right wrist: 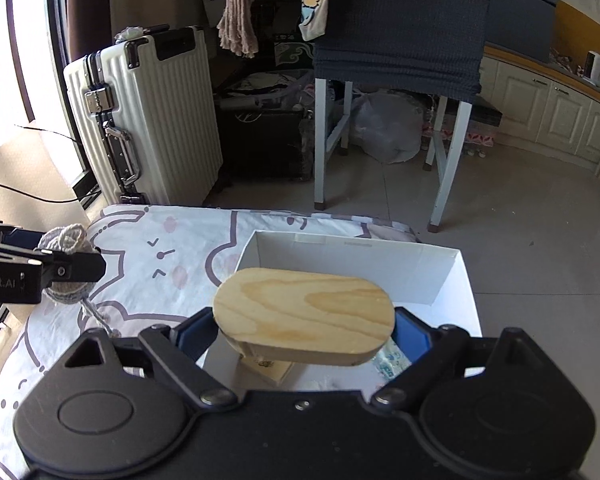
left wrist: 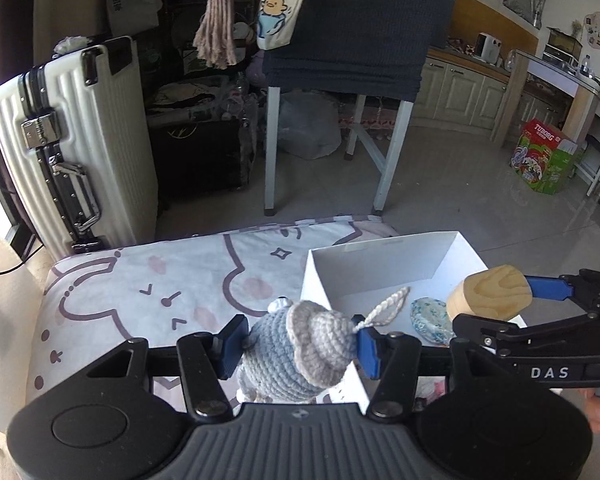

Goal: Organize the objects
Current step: 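Lift the wooden box with right tool toward the shoebox while left tool lifts the mouse, then lower the wooden box and mouse into the shoebox and open both tools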

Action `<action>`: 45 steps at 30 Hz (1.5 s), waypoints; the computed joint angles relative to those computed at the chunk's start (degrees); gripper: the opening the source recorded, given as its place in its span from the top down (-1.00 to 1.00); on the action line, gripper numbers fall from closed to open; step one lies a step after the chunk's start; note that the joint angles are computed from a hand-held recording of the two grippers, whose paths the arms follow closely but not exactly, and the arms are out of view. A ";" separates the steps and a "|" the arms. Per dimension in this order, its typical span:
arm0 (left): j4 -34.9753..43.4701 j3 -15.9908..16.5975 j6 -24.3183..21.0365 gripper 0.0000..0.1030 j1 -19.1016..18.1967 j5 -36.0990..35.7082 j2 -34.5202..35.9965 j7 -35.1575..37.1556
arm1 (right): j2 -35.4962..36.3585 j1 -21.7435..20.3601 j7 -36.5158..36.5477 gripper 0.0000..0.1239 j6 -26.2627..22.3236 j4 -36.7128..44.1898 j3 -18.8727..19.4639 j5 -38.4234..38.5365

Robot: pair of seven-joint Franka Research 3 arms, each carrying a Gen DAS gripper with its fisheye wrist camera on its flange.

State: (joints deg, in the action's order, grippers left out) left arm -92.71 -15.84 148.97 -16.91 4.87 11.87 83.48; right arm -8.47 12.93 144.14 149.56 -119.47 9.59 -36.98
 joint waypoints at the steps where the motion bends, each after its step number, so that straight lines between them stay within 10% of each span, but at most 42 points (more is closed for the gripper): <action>1: 0.71 -0.30 -0.07 -0.10 -0.27 -0.12 0.58 0.13 | -0.14 -0.20 0.33 -0.50 -0.19 -0.19 -0.16 -0.01; 20: 14.37 -3.11 -5.38 -0.10 -5.34 -1.31 13.97 7.15 | 2.66 -3.63 3.38 -0.50 -1.68 0.67 -3.06 -0.04; 45: 27.48 -1.28 -17.17 -0.19 -8.45 1.38 25.93 21.69 | 18.93 3.01 -5.88 -0.51 1.99 12.59 -11.01 10.52</action>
